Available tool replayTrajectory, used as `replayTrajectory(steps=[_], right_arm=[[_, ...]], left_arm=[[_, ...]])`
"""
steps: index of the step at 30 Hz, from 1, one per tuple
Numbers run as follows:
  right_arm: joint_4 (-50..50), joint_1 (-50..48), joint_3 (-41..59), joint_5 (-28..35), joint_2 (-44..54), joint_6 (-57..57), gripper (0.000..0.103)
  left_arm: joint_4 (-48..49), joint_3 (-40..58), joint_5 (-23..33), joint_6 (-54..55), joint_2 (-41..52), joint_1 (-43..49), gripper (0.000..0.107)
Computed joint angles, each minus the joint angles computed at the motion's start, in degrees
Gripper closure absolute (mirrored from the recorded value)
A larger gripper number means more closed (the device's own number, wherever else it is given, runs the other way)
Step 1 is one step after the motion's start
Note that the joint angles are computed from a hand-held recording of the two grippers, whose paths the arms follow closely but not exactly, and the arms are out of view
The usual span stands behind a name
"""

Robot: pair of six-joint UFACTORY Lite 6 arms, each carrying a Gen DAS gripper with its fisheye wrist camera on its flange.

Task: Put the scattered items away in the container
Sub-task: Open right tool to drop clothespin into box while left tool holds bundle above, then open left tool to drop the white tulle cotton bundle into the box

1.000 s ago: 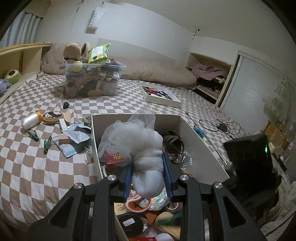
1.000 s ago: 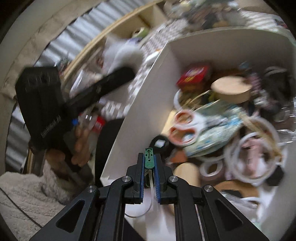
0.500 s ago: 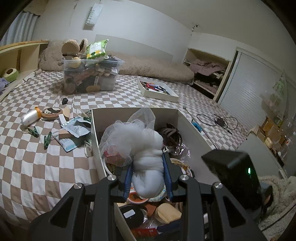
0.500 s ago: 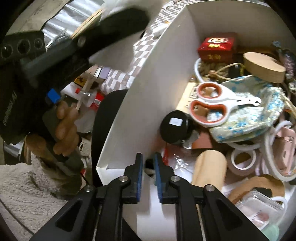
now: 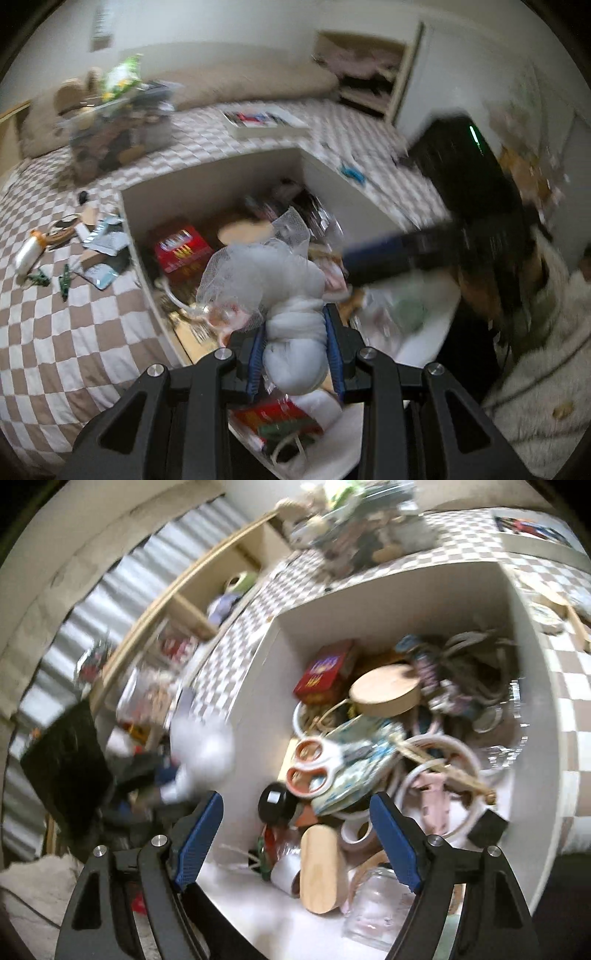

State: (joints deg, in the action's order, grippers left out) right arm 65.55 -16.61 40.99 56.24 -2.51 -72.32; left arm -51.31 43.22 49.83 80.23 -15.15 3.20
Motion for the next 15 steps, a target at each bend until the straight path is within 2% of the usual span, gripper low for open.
replayTrajectory(steps=[7,8,9,11,15], right_arm=[[1.7,2.0,0.0,-1.6,-0.8,2.8,0.021],[1.7,2.1,0.2,-1.6,-0.6,2.7,0.021],[1.9,2.3,0.1,-1.9,-0.4,2.5,0.021],[2.0,2.5,0.1,-2.0,-0.2,2.4,0.021],[2.1,2.2,0.3,-1.9,0.0,2.4,0.021]], left_arm=[[8.9,0.1,-2.1,-7.2,-0.2,-4.8,0.076],[9.5,0.0,-2.6,-7.9,-0.3,-5.1,0.068],[9.7,-0.2,-3.1,-8.1,-0.5,-5.2,0.051],[9.4,-0.9,-3.9,-7.5,-1.3,-5.1,0.036],[9.1,-1.3,-5.0,-7.4,-1.9,-5.4,0.036]])
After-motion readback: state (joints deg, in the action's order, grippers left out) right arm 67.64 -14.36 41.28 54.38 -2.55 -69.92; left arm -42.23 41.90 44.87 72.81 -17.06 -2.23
